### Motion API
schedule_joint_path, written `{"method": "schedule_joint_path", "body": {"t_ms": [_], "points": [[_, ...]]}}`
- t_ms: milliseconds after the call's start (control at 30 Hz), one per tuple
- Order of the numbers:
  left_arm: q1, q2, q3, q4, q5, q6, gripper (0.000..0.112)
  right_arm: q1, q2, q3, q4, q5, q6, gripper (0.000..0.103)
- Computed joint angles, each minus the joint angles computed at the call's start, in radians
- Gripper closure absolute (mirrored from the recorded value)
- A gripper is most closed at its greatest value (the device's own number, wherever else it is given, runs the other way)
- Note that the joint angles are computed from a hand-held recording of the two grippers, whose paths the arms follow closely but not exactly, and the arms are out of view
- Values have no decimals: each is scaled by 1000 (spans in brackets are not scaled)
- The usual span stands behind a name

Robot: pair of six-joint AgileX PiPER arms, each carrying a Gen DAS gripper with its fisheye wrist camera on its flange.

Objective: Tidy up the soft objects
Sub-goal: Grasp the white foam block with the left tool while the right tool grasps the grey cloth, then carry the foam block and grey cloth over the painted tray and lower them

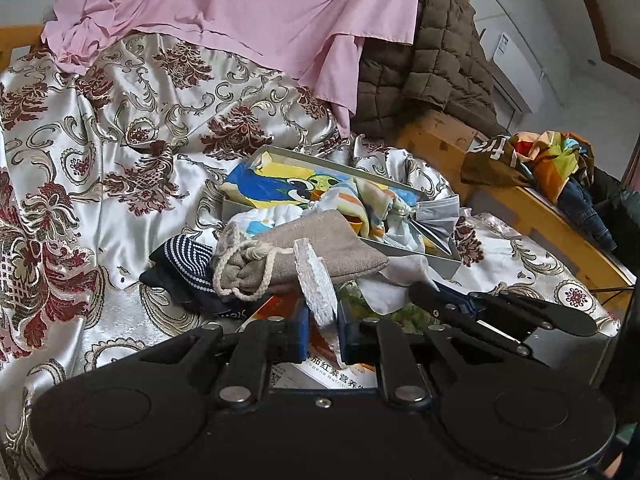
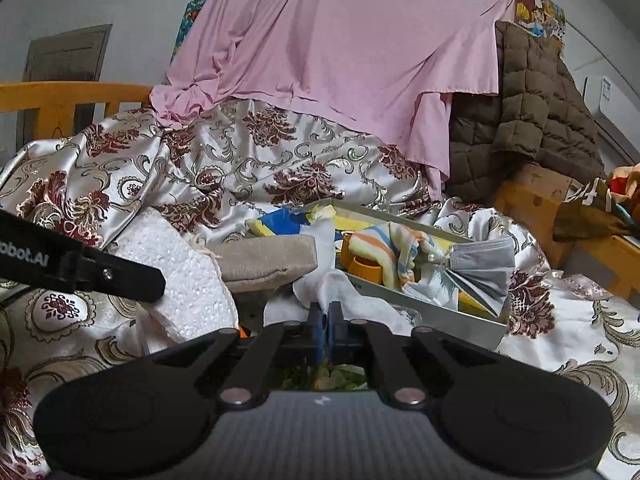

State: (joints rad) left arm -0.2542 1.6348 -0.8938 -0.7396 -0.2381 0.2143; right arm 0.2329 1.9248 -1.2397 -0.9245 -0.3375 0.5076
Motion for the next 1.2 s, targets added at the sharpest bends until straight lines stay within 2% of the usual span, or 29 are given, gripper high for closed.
{"method": "schedule_joint_path", "body": {"t_ms": [100, 200, 300, 367, 533, 633, 733, 867, 1200], "points": [[4, 11, -21, -99, 20, 85, 93, 2, -12, 19, 42, -8, -57, 101], [15, 18, -23, -59, 28, 32, 91, 2, -20, 31, 56, -16, -80, 101], [18, 22, -28, -86, 25, 55, 92, 4, -29, 43, 90, -25, -120, 101], [14, 22, -27, -87, 11, 51, 95, 7, -35, 57, 145, -35, -186, 101], [-20, 22, -37, -203, -39, 170, 99, 9, -49, 83, 235, -61, -294, 101], [-59, 19, -42, -299, -96, 280, 102, 5, -62, 103, 292, -86, -355, 101], [-91, 15, -46, -329, -136, 322, 102, -6, -79, 123, 324, -116, -381, 101], [-130, 16, -60, -375, -187, 372, 102, -23, -101, 134, 343, -144, -383, 101], [-148, 41, -162, -414, -195, 437, 102, -68, -68, 39, 300, -163, -254, 101]]}}
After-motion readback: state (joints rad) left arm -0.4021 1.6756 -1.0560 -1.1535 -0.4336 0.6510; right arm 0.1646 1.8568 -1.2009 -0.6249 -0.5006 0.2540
